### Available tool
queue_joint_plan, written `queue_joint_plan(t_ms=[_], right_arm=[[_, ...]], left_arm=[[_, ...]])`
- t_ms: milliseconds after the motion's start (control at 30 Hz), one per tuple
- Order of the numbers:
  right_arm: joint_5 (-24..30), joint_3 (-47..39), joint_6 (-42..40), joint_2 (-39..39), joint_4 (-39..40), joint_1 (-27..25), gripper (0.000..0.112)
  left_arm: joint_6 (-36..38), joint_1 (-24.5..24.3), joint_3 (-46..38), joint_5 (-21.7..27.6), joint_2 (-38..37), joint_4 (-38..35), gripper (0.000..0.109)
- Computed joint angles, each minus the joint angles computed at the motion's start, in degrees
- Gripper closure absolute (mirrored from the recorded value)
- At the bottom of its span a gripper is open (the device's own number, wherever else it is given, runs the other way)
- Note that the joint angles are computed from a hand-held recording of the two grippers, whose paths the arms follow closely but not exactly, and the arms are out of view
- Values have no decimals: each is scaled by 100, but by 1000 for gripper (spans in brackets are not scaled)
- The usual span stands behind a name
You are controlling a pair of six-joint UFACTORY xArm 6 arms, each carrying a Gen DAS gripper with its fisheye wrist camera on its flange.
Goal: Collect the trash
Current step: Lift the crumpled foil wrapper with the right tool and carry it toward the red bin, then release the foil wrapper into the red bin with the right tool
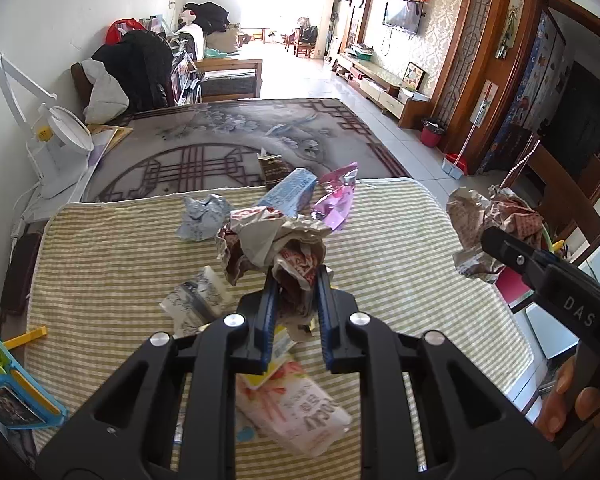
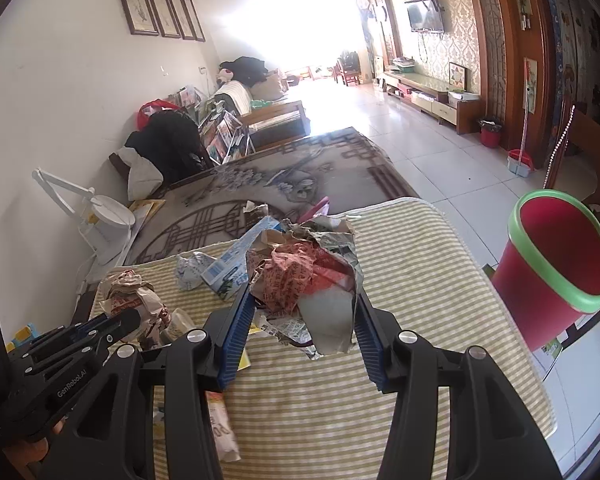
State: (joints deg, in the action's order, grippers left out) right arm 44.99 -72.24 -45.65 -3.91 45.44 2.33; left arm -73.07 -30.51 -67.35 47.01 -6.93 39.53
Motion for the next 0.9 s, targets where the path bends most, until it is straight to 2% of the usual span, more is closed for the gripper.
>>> queue_joint_plan(t_ms=[200, 400, 600, 767, 867, 900], right_arm=[[526, -889, -304, 730, 71, -527, 64], [987, -2047, -372, 1662, 51, -1080, 64], [1272, -3538, 30, 2790, -142, -1552, 64], [1299, -4674, 371, 3617, -444, -1771, 64], [1067, -5397, 653, 4168, -924, -1795, 63], [1054, -5747, 813, 4417, -1128, -1799, 60]], left_arm=[[-217, -273, -1017, 373, 886, -4, 91], [-194, -576, -2414, 759, 1983, -47, 91], [-62, -832, -3622, 1296, 2809, -105, 91], [99, -926, -4426, 1636, 3347, -148, 91], [261, -956, -4992, 1798, 3725, -207, 91], [325, -962, -5177, 1839, 3852, -237, 91]])
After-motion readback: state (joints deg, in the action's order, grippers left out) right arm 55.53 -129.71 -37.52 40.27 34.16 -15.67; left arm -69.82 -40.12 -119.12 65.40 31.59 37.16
